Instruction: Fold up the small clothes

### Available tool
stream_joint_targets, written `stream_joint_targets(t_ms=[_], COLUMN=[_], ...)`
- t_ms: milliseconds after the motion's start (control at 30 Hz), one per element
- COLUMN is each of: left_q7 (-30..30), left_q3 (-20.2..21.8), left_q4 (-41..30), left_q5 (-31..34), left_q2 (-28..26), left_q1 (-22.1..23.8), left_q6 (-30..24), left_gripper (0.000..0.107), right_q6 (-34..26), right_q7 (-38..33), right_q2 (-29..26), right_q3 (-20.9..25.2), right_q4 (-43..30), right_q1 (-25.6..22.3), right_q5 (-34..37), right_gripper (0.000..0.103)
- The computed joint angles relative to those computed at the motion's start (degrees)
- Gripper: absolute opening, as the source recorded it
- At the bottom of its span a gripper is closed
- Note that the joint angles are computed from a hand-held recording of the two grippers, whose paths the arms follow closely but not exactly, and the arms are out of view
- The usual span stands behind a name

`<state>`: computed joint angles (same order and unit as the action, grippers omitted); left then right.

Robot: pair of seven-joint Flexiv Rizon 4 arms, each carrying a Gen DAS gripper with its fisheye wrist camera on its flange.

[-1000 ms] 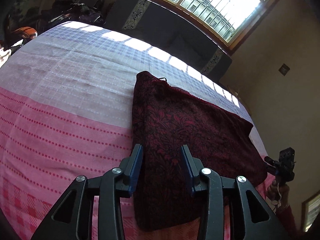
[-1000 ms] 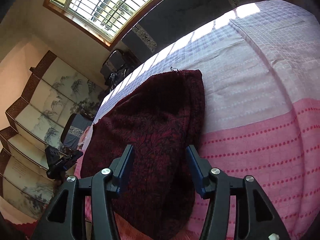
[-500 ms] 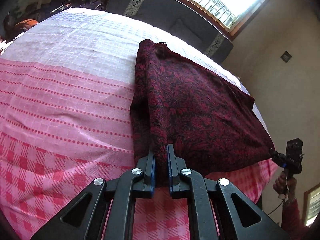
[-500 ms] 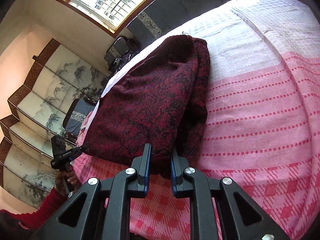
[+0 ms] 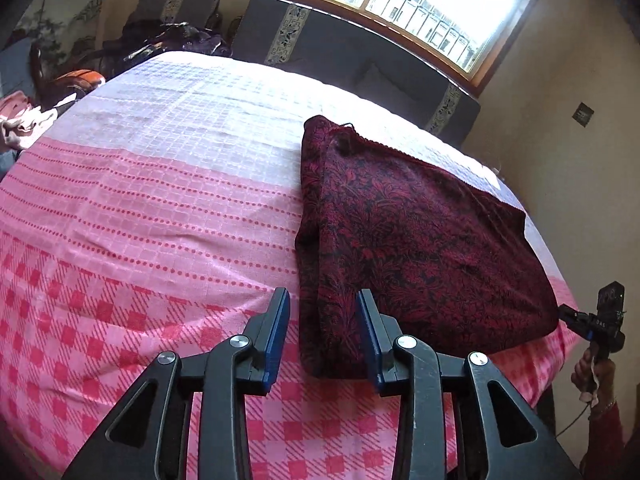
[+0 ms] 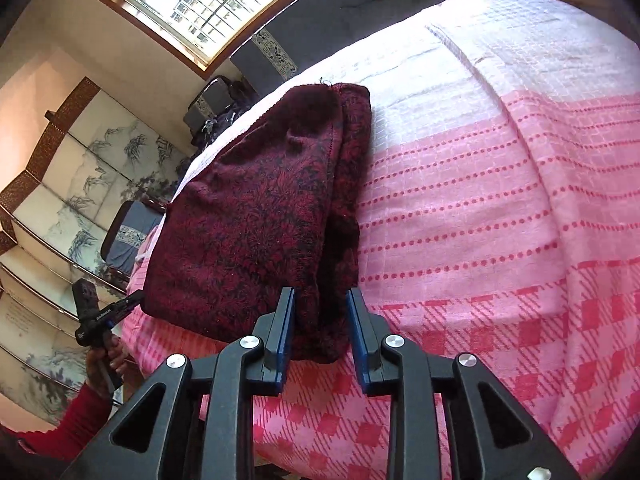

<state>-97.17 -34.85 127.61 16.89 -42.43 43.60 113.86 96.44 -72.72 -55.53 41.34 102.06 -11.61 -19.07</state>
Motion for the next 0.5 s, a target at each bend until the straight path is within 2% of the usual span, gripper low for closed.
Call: stream_joint_targets(t_ms=[67,133,233,300,400,467,500], left_q7=[-0.9,-0.8,1.1,3.2,6.2,7.7,8.5], left_q3=[-0.7,-4.0,-4.9,-7.8,-4.1,-2.6,-2.3], left_q4=[0.3,-2.5,-9.6,-15.1,-22.0,-25.4,-26.9], left_q5=[1.4,4.7,3.1,2.2,-3.4,-6.0,-6.9], left_q2=[1.0,-0.3,-3.3,-8.2,-10.8,-12.5,-13.2], left_q1=[0.2,1.3,-3.5,-4.5,-11.0,-13.0,-13.5], left_q6=[4.2,3.3,-0.9,-5.2,-6.2,-6.0,-6.5], left_gripper=[0.048,0.048,0.048,0.048,0.048,0.048,0.048], right_q6=[5.2,6.2,1.6,-3.4,-10.9,-14.7,-16.9], right_q7=[1.1,1.6,1.9,-0.3,-1.0,0.2,0.3], right_q2=[5.1,7.6,8.1,5.4,1.6,-0.9,-2.5], right_q3=[-6.7,-10.2,-15.5,-14.8,-18.7,-21.7,-21.8], right_q4=[1.8,1.0,-4.9,-11.2,-21.0,-26.9,-29.9], right_q1=[5.2,8.8,15.4,17.2,22.4,25.6,26.1], right_q5=[1.4,-0.1,-2.7,-4.3,-4.4,-3.5,-2.6], right_gripper=[0.025,0.025,0.025,0.025,0.025,0.025,0.025])
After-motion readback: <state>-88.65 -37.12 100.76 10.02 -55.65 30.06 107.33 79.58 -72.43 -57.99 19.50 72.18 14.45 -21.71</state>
